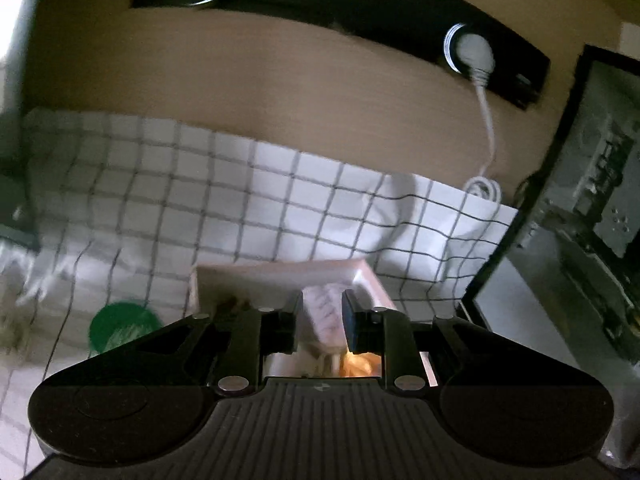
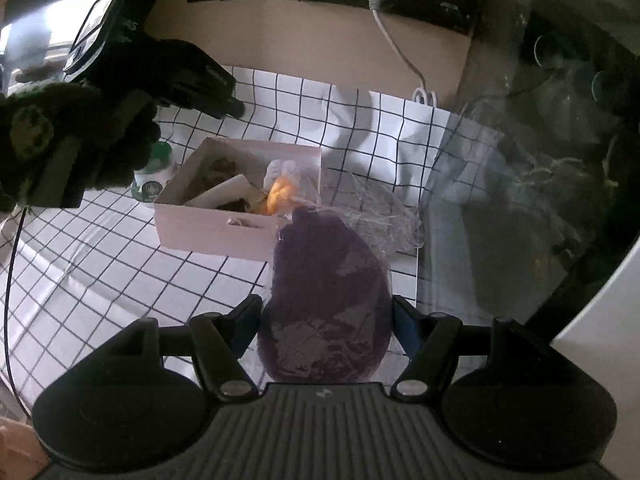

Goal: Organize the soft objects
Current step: 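Open the left tool over the pink box to drop the pink eraser, then lower the bagged purple sponge into the pink box and open the right tool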

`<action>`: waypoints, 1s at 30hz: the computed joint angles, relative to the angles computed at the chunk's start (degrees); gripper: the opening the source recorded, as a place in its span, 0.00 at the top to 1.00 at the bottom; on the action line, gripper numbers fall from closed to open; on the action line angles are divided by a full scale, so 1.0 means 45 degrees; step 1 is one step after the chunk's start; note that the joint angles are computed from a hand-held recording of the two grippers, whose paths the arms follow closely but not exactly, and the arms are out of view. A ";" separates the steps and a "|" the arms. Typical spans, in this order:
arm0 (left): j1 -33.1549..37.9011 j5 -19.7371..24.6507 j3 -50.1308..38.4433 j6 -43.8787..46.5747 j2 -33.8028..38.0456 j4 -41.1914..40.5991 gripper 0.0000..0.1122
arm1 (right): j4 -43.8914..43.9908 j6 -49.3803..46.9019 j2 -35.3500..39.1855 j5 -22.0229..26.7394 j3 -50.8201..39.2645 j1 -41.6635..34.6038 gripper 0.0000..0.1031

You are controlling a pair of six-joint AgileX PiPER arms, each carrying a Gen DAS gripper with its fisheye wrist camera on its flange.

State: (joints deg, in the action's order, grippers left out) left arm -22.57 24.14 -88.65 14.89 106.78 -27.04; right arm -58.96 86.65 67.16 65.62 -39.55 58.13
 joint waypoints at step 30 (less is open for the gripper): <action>0.8766 0.4027 0.6410 0.7786 -0.3532 -0.4516 0.79 | 0.8178 -0.9418 1.5761 -0.2194 -2.0113 -0.8749 0.34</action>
